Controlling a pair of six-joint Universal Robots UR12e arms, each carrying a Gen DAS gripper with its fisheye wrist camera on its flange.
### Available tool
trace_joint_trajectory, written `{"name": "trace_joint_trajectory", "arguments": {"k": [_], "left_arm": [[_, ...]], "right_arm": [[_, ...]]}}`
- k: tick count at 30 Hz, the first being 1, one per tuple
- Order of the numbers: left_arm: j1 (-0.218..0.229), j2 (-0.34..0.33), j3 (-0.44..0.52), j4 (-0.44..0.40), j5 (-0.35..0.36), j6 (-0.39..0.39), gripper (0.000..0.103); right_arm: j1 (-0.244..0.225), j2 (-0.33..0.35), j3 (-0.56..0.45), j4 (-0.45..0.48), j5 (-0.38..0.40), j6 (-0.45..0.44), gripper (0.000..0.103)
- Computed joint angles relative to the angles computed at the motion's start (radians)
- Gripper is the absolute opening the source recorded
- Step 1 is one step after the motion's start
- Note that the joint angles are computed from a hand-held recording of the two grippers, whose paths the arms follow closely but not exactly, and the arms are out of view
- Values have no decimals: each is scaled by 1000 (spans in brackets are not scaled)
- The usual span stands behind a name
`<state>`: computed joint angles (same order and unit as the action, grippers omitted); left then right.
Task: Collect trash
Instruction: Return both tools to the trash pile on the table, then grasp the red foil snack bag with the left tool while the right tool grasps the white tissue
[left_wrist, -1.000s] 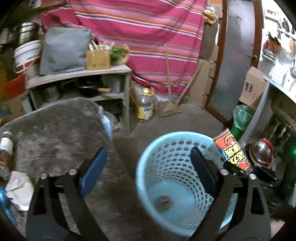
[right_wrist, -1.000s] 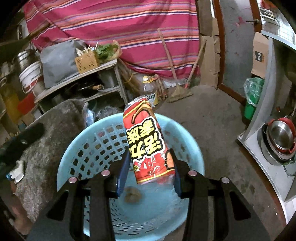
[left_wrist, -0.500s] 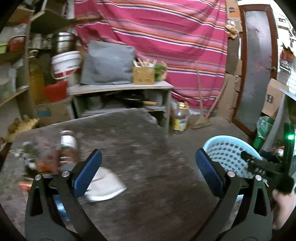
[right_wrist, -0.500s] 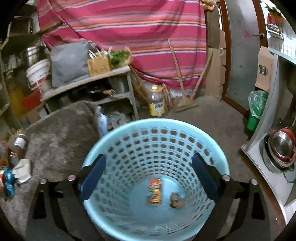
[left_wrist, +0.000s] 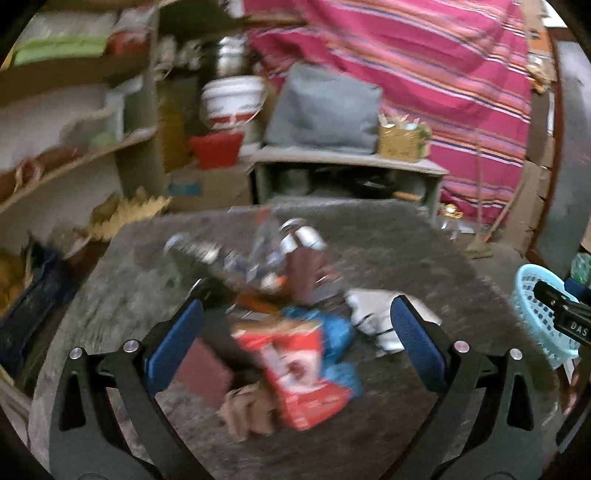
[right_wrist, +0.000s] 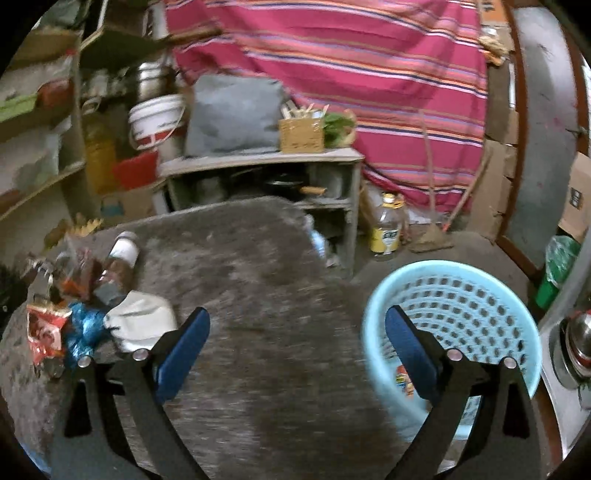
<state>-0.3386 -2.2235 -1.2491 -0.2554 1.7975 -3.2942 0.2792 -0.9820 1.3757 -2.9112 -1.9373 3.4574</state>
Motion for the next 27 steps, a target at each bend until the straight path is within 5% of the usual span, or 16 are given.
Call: {"name": "trace_joint_trajectory", "arguments": {"k": [5, 9, 13, 17, 27], "left_arm": [[17, 3, -14, -52, -30, 1, 88], [29, -2, 4, -162, -135, 17, 59], [40, -8, 10, -203, -187, 27, 14], [52, 17, -25, -128, -217, 19, 13], [67, 28, -42, 43, -83, 74, 13]], "right_arm": [[15, 35, -57, 59, 6, -16, 94], [19, 52, -86, 80, 23, -14, 94], [23, 75, -124, 117, 34, -18, 94], [32, 99, -165, 140, 46, -26, 94], [61, 194, -332, 287, 69, -121, 94]]}}
